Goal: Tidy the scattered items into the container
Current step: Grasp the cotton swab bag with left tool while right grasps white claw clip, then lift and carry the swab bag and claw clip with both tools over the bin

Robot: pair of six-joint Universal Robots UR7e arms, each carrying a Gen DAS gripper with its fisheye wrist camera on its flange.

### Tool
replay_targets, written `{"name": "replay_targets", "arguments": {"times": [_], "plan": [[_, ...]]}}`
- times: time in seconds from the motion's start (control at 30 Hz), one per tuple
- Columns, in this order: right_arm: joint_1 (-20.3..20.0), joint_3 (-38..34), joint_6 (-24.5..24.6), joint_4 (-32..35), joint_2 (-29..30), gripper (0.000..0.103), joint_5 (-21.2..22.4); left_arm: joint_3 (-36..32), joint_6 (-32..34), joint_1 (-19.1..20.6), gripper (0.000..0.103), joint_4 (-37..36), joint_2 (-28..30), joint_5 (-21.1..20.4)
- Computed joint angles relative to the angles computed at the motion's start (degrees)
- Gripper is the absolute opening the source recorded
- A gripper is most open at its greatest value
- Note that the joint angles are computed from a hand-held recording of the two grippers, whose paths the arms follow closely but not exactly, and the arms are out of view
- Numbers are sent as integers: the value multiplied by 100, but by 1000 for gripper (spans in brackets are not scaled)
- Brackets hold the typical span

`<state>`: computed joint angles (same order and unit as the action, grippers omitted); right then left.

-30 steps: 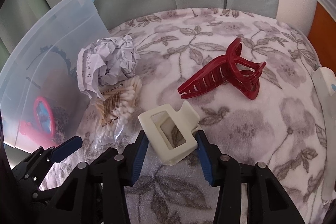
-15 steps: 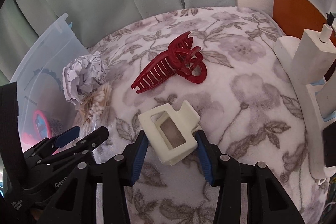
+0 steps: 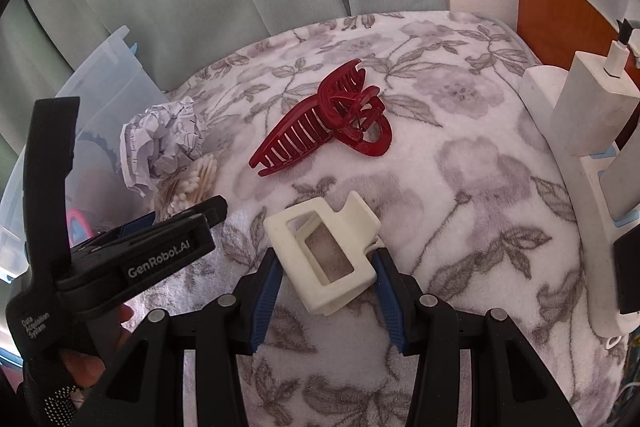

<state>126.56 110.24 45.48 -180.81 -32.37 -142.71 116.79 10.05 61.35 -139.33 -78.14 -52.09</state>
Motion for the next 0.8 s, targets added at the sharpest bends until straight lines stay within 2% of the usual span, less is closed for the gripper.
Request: {"name": "replay_targets", "arguments": {"times": [0.17,0.23,0.4,0.8], "plan": [[10,12,80,32,-6,49,-12,60,-39,-14,73,-69,-107,52],[24,15,131,48,-7,49,-24,67,-51,-9,63,-78,-128,65],[69,18,290,175,-34,49,-51,-40,-3,50,51,-109,-45,18],[282,83,876,515,-111,49,-167,225,40,-41,46,332,-542,-164]]}}
